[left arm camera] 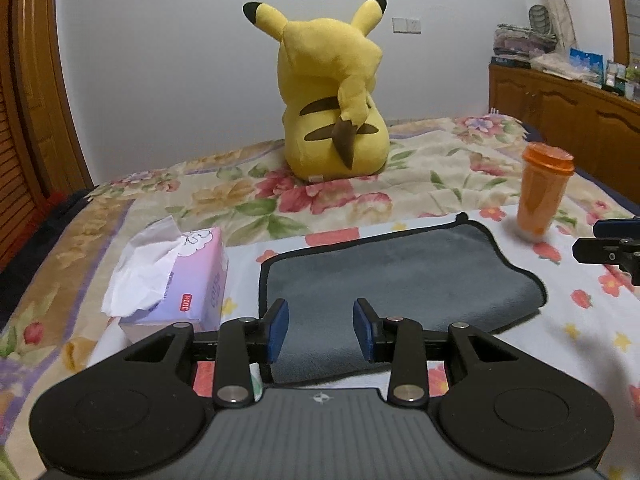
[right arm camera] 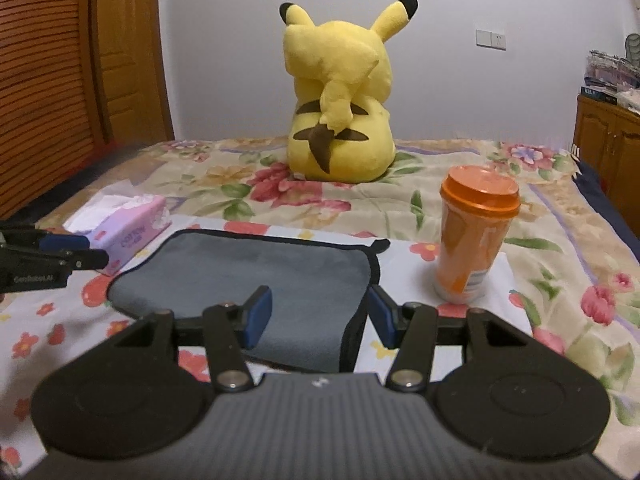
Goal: Fold towel
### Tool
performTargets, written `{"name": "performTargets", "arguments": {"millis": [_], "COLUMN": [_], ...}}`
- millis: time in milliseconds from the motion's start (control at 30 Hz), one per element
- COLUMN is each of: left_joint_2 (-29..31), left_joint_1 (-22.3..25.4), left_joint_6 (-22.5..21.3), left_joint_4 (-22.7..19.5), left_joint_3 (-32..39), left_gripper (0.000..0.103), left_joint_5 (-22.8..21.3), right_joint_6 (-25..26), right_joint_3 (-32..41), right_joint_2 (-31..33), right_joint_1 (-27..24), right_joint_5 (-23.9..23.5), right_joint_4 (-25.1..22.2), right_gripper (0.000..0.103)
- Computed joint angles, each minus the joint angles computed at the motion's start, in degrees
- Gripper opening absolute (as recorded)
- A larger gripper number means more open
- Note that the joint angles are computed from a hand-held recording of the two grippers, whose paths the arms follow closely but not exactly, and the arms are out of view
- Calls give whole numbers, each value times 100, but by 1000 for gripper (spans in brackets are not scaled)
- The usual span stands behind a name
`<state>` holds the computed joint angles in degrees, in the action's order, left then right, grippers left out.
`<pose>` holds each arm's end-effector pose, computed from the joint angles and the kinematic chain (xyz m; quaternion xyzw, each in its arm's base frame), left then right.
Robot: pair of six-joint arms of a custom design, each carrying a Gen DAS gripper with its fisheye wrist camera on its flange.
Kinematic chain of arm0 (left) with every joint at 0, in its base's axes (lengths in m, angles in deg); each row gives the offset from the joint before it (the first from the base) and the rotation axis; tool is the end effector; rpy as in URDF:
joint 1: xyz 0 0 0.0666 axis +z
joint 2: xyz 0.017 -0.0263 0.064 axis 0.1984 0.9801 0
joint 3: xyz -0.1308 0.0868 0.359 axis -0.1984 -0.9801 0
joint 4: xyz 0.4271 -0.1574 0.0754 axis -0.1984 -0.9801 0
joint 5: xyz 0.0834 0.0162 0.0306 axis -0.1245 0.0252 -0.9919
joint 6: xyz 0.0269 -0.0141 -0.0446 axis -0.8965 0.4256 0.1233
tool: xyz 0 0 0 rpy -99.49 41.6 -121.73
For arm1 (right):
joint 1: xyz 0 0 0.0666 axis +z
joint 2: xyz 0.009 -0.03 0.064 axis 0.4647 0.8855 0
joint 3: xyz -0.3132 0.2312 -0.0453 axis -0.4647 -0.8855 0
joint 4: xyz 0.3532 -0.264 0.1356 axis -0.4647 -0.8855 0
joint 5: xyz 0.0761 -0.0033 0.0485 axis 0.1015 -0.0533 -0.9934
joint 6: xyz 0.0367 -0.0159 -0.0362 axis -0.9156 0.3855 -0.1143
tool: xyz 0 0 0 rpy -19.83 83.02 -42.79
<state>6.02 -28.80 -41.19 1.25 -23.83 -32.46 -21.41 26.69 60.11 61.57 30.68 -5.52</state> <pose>0.3352 -0.2692 0.2810 0.1955 0.8600 -0.0399 0.4697 0.2733 0.1643 0.2580 0.0007 0.8607 0.0364 0.5079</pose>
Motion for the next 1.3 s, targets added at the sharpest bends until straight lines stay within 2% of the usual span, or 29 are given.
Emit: {"name": "performTargets", "arguments": {"millis": [300,500,800,900,967,1000,1033,1067,1100,1167,1300], "left_joint_2": [-715,-1156,-1655,-1779,-1850,-1893,-1931,-1975,-2032,-2107,-2242], "left_joint_1": [-362,-590,-957,-1089,-1186,-1248,-1298,-1353,-1414,-1497,-1698], "left_joint_6": [244,605,760,729,699,690,694,705,712,734,863], "left_joint_4": [-676,-1100,-1510,-1586,-1598,-1606,-1602,-1593,-1577,-1589,-1718], "left_joint_3": [-130,-166,-101,-83,-79,-74,-77,-83,-94,-91,-65], "left_gripper": [43,45,50,60,72,77,86,93,95,100,103], "left_joint_5": [-252,-382,-715,-868,-1010,-1107,-1181,-1262,-1338,-1416,-1586], "right_joint_6": [-245,-387,-745,-805,-859,-900,-944,-1003,-1068,-1145,-1231], "right_joint_3": [-12,1,25,57,83,105,121,142,155,158,213], "right_joint_2": [-684,-1119,-1720,-1825,-1887,-1895,-1914,-1916,-1917,-1971,-2038], "right_joint_1": [449,786,1407,1574,1683,1734,1778,1836,1903,2020,2149], "right_joint_5": [342,677,1265,1437,1561,1627,1696,1808,1929,2160,2267], "right_joint_4": [-677,-1149,-1814,-2002,-2115,-2169,-2232,-2291,-2337,-2396,-2576], "right_gripper": [54,54,54,54,54,56,58,68,83,103,103]}}
